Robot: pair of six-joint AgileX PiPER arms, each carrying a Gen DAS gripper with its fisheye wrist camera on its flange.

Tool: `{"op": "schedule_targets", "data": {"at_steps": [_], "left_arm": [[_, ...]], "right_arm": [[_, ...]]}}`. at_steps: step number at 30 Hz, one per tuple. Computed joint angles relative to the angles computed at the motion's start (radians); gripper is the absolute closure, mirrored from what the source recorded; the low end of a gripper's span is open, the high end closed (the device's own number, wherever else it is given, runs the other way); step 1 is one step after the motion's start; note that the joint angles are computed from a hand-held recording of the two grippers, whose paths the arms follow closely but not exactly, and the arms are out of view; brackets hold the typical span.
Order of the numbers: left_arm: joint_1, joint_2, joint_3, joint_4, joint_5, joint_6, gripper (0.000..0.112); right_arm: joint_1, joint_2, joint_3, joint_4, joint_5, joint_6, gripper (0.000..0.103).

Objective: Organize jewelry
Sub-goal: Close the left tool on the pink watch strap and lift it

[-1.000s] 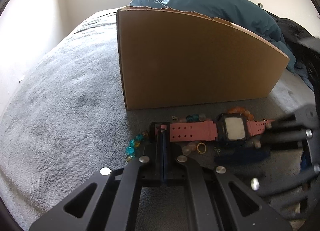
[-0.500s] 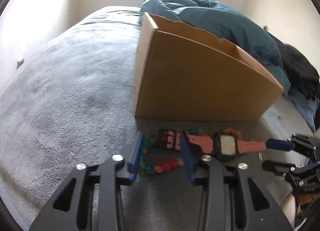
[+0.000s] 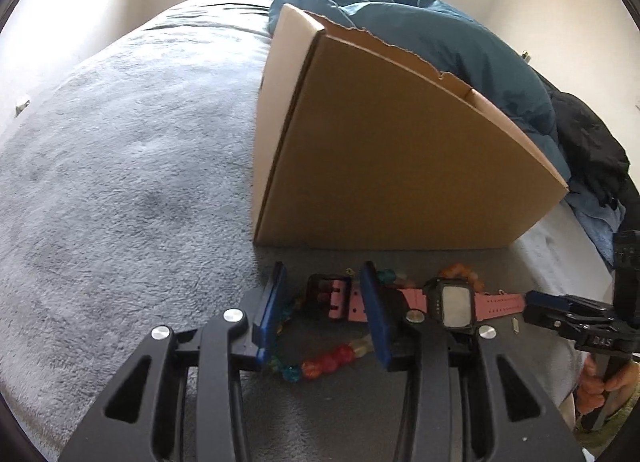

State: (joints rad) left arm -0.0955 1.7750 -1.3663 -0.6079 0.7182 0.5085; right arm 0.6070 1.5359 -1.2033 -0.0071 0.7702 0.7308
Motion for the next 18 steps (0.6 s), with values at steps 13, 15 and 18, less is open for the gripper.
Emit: {"op": "schedule_targets", "data": {"at_steps": [13,15,18], "left_arm": [[0.104,-0.030,0.042,-0.295,0.170,0.239,0.076],[0.073,-0.019,0.021,-0.210,0.138,0.149,0.076],[0.045,-0.009,0.006,-0.132,0.119,0.088,0.078]], "right_arm": [[-0.097,-0.075,0.117,0.210,-0.118,-0.126,0.057],[-0.071,-0.051,0.098,0.143,-0.106,-0.062,0.059],[-0.055,-0.033,0.088,0.106,-0.126,-0.003,0.060]]}}
